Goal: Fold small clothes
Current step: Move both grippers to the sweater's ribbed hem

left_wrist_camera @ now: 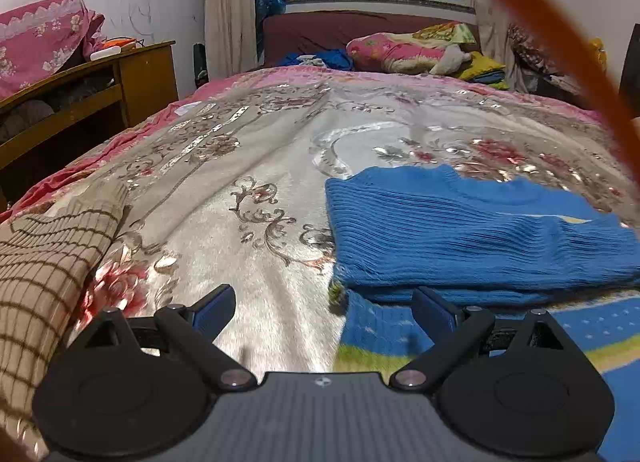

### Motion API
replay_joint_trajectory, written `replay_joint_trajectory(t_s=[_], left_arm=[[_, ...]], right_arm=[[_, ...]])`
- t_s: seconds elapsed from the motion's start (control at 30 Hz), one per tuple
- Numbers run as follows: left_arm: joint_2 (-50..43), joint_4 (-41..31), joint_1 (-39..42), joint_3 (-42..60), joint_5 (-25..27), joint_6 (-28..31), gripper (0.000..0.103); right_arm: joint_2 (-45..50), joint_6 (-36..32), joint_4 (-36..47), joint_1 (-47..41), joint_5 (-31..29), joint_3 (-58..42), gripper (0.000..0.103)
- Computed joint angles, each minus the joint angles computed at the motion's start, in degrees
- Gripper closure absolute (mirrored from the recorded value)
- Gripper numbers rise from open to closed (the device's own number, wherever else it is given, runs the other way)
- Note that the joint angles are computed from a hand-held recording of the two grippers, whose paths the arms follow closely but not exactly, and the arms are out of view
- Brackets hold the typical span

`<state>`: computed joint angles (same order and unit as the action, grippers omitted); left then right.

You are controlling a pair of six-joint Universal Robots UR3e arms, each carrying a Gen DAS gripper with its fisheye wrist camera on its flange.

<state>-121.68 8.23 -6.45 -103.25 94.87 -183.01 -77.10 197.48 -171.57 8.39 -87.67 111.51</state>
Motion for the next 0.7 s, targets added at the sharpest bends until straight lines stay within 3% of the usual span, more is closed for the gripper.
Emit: replay_joint_trajectory(t_s=[0.2,0.37,0.7], left_arm=[[7.5,1.2,-0.1,-9.7,-0.4,0.7,0.002],[18.0,1.2,3.9,-22.1,-5.1,3.2,0.002],[36.4,-9.2,13.1,-36.9,-14.7,13.7,0.002]], right_arm=[[-10.2,-0.5,0.0,-0.1,1.7,8.0,0.07],[-18.8,0.2,-0.3,-0.2,2.7,14.9,0.07],[-38.7,-1.8,6.5,-5.8,6.6,26.7,0.066]])
